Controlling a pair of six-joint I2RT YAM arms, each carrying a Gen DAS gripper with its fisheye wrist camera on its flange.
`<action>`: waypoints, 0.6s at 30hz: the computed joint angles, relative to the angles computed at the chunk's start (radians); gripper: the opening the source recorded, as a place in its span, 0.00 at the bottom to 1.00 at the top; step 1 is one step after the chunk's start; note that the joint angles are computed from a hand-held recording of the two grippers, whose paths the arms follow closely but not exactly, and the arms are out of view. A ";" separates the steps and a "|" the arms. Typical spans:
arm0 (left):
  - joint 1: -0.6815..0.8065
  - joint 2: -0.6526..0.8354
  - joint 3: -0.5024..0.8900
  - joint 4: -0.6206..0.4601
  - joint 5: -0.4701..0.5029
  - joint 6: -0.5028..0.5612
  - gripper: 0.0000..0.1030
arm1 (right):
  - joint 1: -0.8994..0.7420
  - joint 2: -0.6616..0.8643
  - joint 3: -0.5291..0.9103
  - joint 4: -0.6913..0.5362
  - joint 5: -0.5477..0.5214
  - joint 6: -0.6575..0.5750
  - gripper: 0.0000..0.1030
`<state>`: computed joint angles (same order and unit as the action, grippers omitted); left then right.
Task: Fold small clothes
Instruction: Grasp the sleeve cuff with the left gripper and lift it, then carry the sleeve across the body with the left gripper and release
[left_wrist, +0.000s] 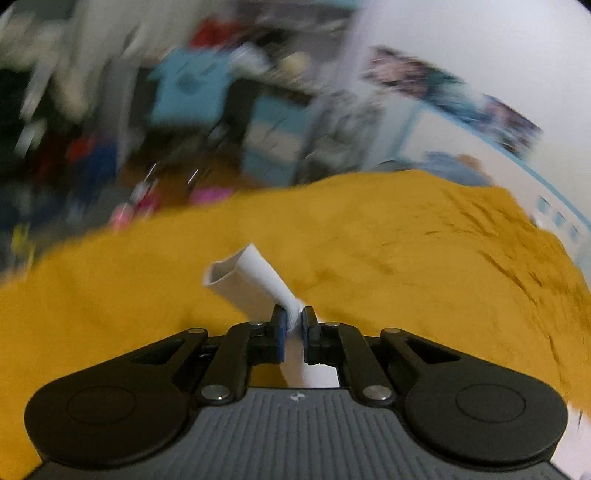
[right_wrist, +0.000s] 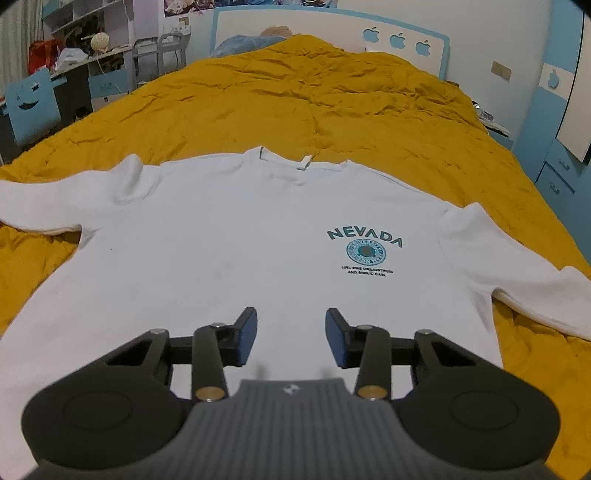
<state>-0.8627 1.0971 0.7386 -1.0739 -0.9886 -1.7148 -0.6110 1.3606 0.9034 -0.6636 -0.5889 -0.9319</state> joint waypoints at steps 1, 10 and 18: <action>-0.034 0.073 0.085 -0.043 -0.031 0.010 0.08 | -0.006 0.007 0.009 -0.010 -0.010 -0.004 0.32; -0.202 0.682 0.903 0.046 -0.174 0.600 0.08 | -0.025 0.087 0.095 -0.028 -0.025 0.033 0.29; -0.199 1.220 1.453 0.225 0.097 0.887 0.08 | -0.082 0.193 0.216 -0.083 -0.090 0.031 0.29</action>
<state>-1.0619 2.3172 2.1916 -0.8488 -0.8916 -0.8283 -0.6930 1.5538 1.1192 -0.7464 -0.6794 -0.9013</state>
